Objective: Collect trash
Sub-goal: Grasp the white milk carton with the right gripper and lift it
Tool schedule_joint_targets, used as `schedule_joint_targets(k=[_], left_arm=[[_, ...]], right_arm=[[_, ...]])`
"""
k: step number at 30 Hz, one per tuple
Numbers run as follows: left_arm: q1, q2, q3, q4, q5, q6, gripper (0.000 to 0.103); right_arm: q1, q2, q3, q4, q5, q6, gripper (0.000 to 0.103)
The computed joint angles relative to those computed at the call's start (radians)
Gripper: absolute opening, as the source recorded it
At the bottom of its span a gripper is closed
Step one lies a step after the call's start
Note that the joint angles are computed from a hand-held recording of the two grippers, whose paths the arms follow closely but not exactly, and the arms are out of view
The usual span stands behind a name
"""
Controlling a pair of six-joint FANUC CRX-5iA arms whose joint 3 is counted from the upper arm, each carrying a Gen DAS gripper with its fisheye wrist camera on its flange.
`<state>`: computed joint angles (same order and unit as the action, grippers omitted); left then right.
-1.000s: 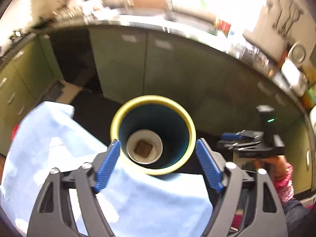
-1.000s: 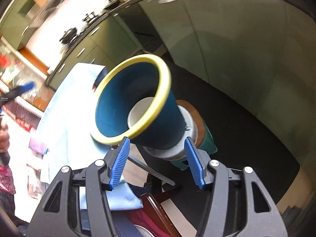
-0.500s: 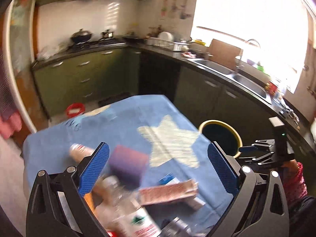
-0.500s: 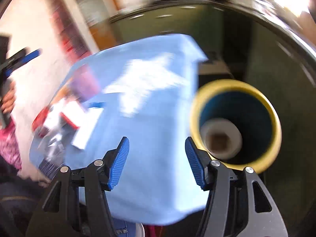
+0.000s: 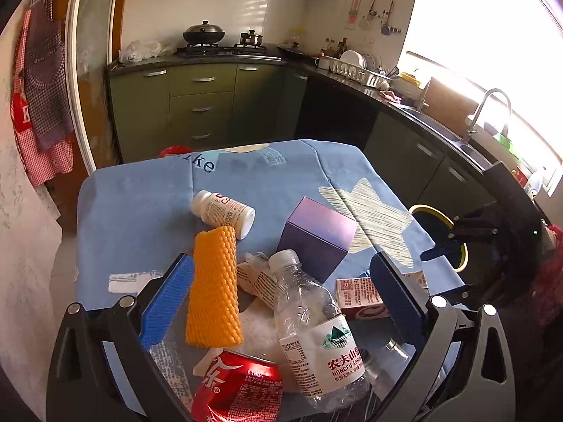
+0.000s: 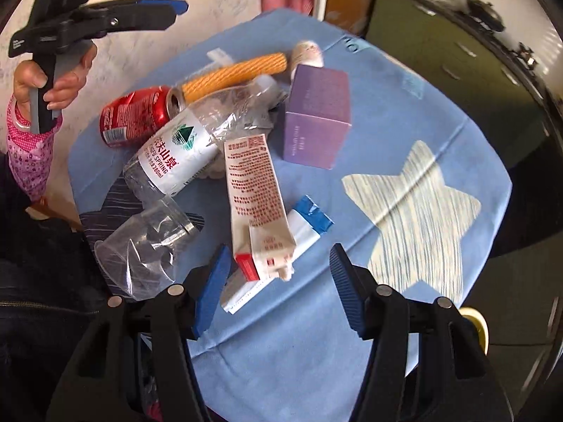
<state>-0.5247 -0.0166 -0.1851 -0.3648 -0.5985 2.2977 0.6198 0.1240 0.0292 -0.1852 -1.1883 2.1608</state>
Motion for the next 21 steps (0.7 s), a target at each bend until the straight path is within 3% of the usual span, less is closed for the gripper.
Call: schedule_joint_targets(k=[7,8,10,21], left_arm=[[0.007,0.019,0.004,0.031,0.017,-0.016,0.098],[0.007,0.019,0.002,0.034,0.019,-0.020,0.098],[0.009,0.018,-0.004,0.042,0.025,-0.030,0.098],[-0.007,0.032,0.003,0.039,0.034,-0.031,0.098]], right_arm=[[0.061,0.097,0.049,0.069,-0.047,-0.018,0.056],[0.067,0.098,0.045,0.068,-0.045,-0.018,0.053],[0.080,0.092,0.026,0.079,-0.022,-0.018,0.035],[0.071,0.009,-0.029,0.072,0.035,-0.048,0.034]])
